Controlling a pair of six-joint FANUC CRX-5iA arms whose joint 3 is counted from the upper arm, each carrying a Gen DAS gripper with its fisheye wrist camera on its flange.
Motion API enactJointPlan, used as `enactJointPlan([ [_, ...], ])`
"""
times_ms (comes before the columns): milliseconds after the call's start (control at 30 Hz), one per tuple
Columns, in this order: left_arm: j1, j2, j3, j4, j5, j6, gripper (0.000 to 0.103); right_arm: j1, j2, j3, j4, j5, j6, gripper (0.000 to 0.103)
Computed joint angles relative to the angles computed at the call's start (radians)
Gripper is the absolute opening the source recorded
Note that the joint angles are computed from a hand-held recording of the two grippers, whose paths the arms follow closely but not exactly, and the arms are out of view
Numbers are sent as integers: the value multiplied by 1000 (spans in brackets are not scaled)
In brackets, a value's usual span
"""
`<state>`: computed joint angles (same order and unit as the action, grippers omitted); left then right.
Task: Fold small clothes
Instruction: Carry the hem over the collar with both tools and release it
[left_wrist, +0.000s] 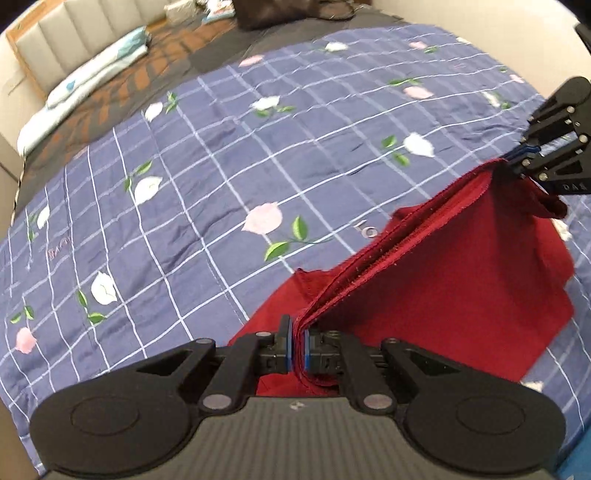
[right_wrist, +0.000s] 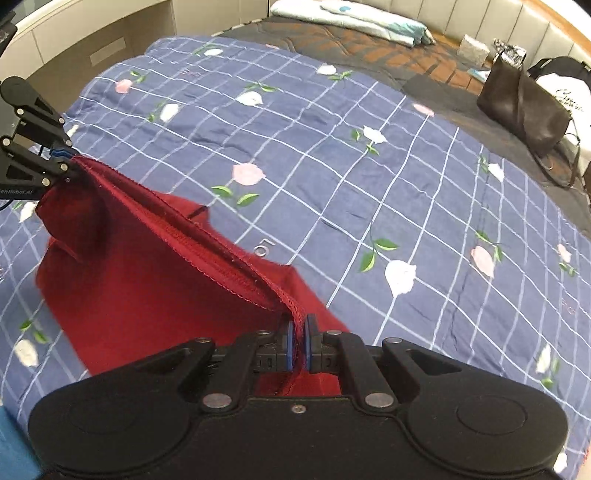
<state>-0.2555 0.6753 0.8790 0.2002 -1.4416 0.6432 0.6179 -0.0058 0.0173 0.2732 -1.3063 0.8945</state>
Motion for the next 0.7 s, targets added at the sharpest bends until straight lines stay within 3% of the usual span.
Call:
enactJointPlan([
  [100,-9,64,83,-30,-29,55,11,-53,30,0,-42,40,41,5],
  [200,-8,149,212,-39,-109,128,26,-93,49,-4,-82,70,59,6],
  [267,-4,206,311,-46,-170,185,47,-111,60,-6,-105,84,64,6],
  [333,4,226,342,-42,-182,233,64,-123,67,-9,-120,94,68,6],
  [367,11,216,321,-29,-163,262,78,-127,70,-11,-125,98,69,7],
  [433,29,166,219,5,-93,304,88,-133,73,-15,-133,108,66,7],
  [567,60,89,70,54,-4,329,94,-142,69,-33,-142,131,38,11],
  [633,75,45,-18,88,40,327,94,-140,65,-48,-127,139,7,18],
  [700,85,2,-102,113,69,314,94,-137,48,-75,-110,159,-40,32],
])
